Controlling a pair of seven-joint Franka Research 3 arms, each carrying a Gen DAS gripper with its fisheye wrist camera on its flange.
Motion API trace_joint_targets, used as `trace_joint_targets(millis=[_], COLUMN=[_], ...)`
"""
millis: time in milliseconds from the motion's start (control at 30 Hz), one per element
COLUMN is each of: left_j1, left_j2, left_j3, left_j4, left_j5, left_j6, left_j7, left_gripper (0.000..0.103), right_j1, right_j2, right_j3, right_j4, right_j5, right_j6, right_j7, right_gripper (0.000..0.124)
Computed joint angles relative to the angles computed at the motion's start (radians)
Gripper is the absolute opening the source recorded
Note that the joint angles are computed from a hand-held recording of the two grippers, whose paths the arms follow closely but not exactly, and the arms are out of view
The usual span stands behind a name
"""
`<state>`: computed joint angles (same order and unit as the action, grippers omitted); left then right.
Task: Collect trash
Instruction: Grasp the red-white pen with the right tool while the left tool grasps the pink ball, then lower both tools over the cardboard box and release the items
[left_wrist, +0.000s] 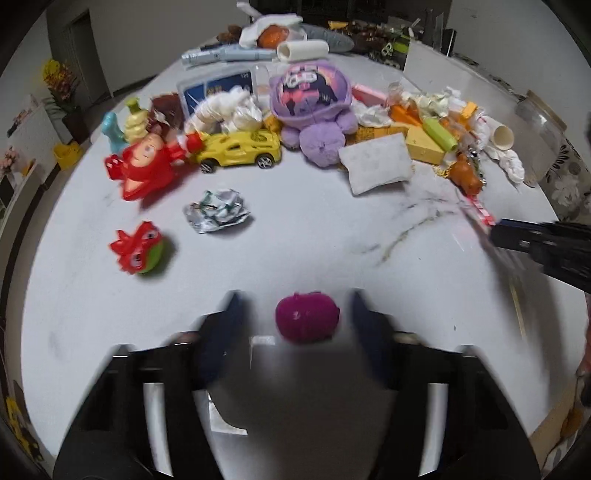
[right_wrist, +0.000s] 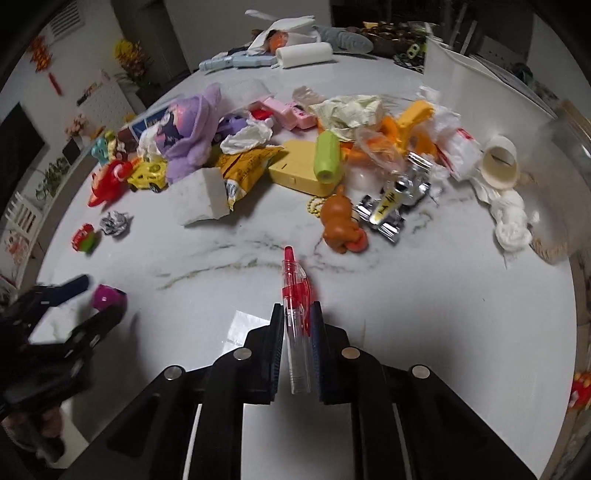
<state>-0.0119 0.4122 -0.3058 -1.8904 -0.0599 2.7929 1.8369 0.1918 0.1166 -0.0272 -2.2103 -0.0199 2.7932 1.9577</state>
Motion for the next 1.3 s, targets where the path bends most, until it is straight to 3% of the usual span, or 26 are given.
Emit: trace_joint_targets(millis=[33, 133, 267, 433, 567, 633, 767, 900, 1000, 1067, 1100, 1133, 1300], left_j1=[-0.016, 0.023, 0.009, 0.000, -0.022, -0.067, -0.112, -0.186, -0.215, -0.240, -0.238, -0.237, -0.233], left_j2=[0.000, -0.005, -0.077, -0.220, -0.387, -0.478, -0.608, -0.688, -0.696, -0.670, -0.651, -0.638, -0.596], left_j3=[0.013, -0.038, -0.028, -0.028, -0.022, 0.016, 0.058, 0.130, 0.157, 0.181, 0.174, 0.170, 0.186], left_j4=[-0.004, 0.001, -0.049, -0.150, -0.291, -0.370, -0.497, -0.592, -0.633, -0.637, -0.643, -0.653, -0.638], left_j5=[0.030, -0.034, -0.059, -0.157, -0.300, -0.378, -0.417, -0.429, -0.373, -0.350, -0.308, -0.278, -0.230], left_j6=[0.027, -0.008, -0.024, -0.035, -0.020, -0.039, -0.073, -0.128, -0.175, -0.211, -0.206, -0.183, -0.186], left_j7=[-0.020, 0.033, 0.021, 0.069, 0.216, 0.292, 0.356, 0.437, 0.422, 0.423, 0.399, 0.375, 0.343], left_gripper=[0.034, 0.034, 0.033, 0.033, 0.033, 0.033, 0.033, 0.034, 0.034, 0.041, 0.062, 0.070, 0.070], right_j1=[0.001, -0.007, -0.025, -0.019, 0.017, 0.035, 0.066, 0.097, 0.120, 0.141, 0.150, 0.143, 0.145], right_j2=[-0.017, -0.087, -0.168, -0.272, -0.404, -0.476, -0.634, -0.740, -0.755, -0.717, -0.685, -0.666, -0.624], right_j3=[0.000, 0.003, 0.026, 0.042, 0.041, 0.041, 0.054, 0.062, 0.056, 0.044, 0.039, 0.057, 0.055], right_j4=[-0.017, -0.081, -0.147, -0.220, -0.310, -0.359, -0.461, -0.533, -0.575, -0.591, -0.593, -0.597, -0.586], right_j5=[0.002, -0.005, 0.010, 0.125, 0.243, 0.290, 0.345, 0.389, 0.429, 0.471, 0.485, 0.480, 0.508], right_j6=[0.006, 0.028, 0.044, 0.043, 0.014, -0.014, -0.093, -0.196, -0.241, -0.243, -0.236, -0.224, -0.193], right_j7=[0.007, 0.020, -0.006, -0.130, -0.259, -0.304, -0.363, -0.388, -0.410, -0.432, -0.456, -0.453, -0.479], right_gripper=[0.014, 0.014, 0.014, 0.014, 0.014, 0.014, 0.014, 0.014, 0.014, 0.021, 0.030, 0.048, 0.043])
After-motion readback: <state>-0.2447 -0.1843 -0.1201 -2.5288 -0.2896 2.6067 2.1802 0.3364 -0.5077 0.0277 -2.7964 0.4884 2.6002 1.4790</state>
